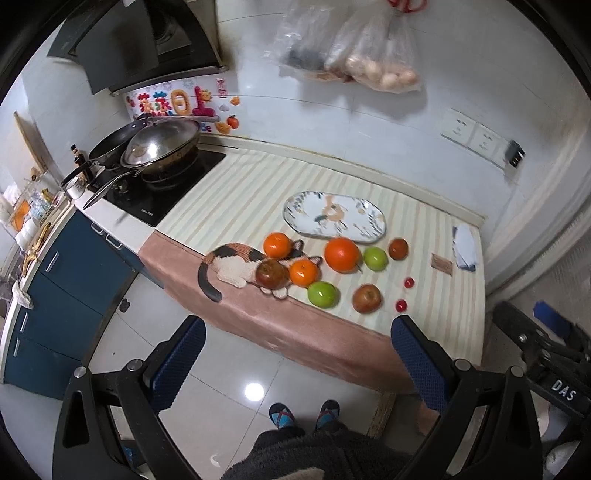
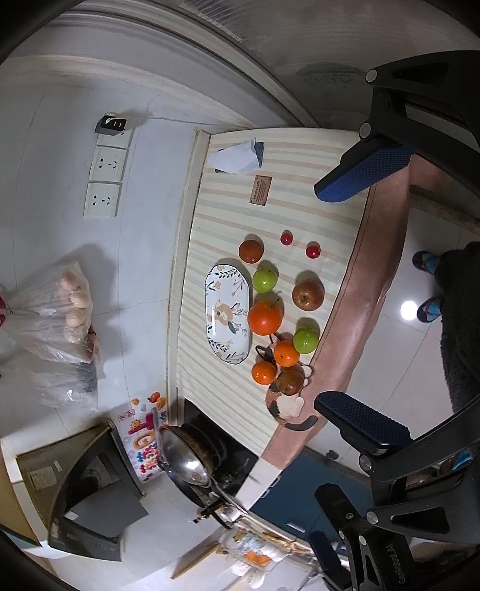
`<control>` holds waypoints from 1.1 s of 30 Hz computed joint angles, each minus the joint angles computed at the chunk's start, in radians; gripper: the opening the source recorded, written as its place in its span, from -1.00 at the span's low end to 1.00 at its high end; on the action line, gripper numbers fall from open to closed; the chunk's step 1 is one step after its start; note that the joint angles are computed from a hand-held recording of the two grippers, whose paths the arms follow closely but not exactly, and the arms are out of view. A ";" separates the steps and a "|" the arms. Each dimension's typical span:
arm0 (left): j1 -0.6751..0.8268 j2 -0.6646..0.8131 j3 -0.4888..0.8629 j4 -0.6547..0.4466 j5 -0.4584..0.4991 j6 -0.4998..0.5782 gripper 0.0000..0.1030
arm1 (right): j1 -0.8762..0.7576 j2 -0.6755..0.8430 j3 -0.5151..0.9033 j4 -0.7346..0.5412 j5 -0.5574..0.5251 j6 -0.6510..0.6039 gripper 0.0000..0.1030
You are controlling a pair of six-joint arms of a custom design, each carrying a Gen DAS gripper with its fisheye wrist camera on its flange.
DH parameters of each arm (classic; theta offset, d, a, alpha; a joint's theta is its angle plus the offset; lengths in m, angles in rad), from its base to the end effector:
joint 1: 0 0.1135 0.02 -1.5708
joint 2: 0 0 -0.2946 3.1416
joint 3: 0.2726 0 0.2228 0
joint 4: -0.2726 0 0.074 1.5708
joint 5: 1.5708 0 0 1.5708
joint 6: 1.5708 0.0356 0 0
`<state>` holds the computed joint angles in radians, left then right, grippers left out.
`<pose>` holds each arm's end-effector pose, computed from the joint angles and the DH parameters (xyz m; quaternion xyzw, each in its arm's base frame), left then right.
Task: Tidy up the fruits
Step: 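Grasp the brown apple with the left tool while the right tool grasps the large orange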
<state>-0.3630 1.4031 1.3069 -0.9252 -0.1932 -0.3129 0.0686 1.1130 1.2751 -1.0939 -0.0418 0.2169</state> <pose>0.2334 -0.0813 0.3502 -0.0022 0.9584 -0.0019 0.2855 0.1567 0.0123 0.3836 0.0638 0.9471 0.0643 0.3080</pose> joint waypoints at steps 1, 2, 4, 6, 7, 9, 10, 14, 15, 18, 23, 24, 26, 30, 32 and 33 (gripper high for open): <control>0.007 0.012 0.002 0.007 -0.009 0.001 1.00 | 0.001 0.004 -0.012 0.017 -0.004 0.011 1.00; 0.035 0.023 -0.010 0.031 -0.003 0.015 1.00 | 0.004 0.008 -0.029 0.040 -0.004 0.025 1.00; 0.091 0.052 -0.035 0.088 -0.002 0.050 1.00 | 0.024 0.030 -0.068 0.095 0.011 0.059 1.00; 0.142 0.097 -0.046 0.137 0.003 0.087 1.00 | 0.056 0.050 -0.123 0.165 0.025 0.096 1.00; 0.168 0.123 -0.050 0.156 0.005 0.104 1.00 | 0.072 0.080 -0.138 0.199 0.027 0.115 1.00; 0.246 0.193 -0.041 0.193 0.039 0.157 1.00 | 0.111 0.120 -0.190 0.276 0.036 0.150 1.00; 0.269 0.230 -0.033 0.204 0.045 0.168 1.00 | 0.127 0.153 -0.207 0.313 0.039 0.164 1.00; 0.366 0.412 0.043 0.218 0.094 0.217 1.00 | 0.157 0.306 -0.257 0.472 0.026 0.200 1.00; 0.381 0.462 0.075 0.207 0.110 0.223 0.99 | 0.160 0.341 -0.267 0.508 0.024 0.203 1.00; 0.410 0.611 0.180 0.168 0.156 0.215 0.96 | 0.146 0.498 -0.237 0.585 0.007 0.180 1.00; 0.410 0.895 0.454 0.021 0.230 0.151 0.88 | 0.104 0.762 -0.083 0.630 -0.039 0.106 1.00; 0.405 0.959 0.524 -0.022 0.247 0.133 0.87 | 0.096 0.835 -0.017 0.617 -0.043 0.084 1.00; 0.394 1.064 0.644 -0.094 0.268 0.103 0.87 | 0.081 0.960 0.120 0.563 -0.067 0.049 1.00; 0.370 1.256 0.885 -0.231 0.293 0.069 0.86 | 0.070 1.211 0.423 0.431 -0.072 -0.017 1.00; 0.362 1.328 0.989 -0.286 0.300 0.064 0.86 | 0.067 1.327 0.574 0.355 -0.074 -0.044 1.00; 0.361 1.358 1.035 -0.312 0.304 0.060 0.86 | 0.065 1.367 0.625 0.328 -0.076 -0.055 1.00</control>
<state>-0.0024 2.7610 2.3417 -1.2373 0.1104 -0.2531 0.1338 2.4802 1.9004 -0.7661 -0.1182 0.1619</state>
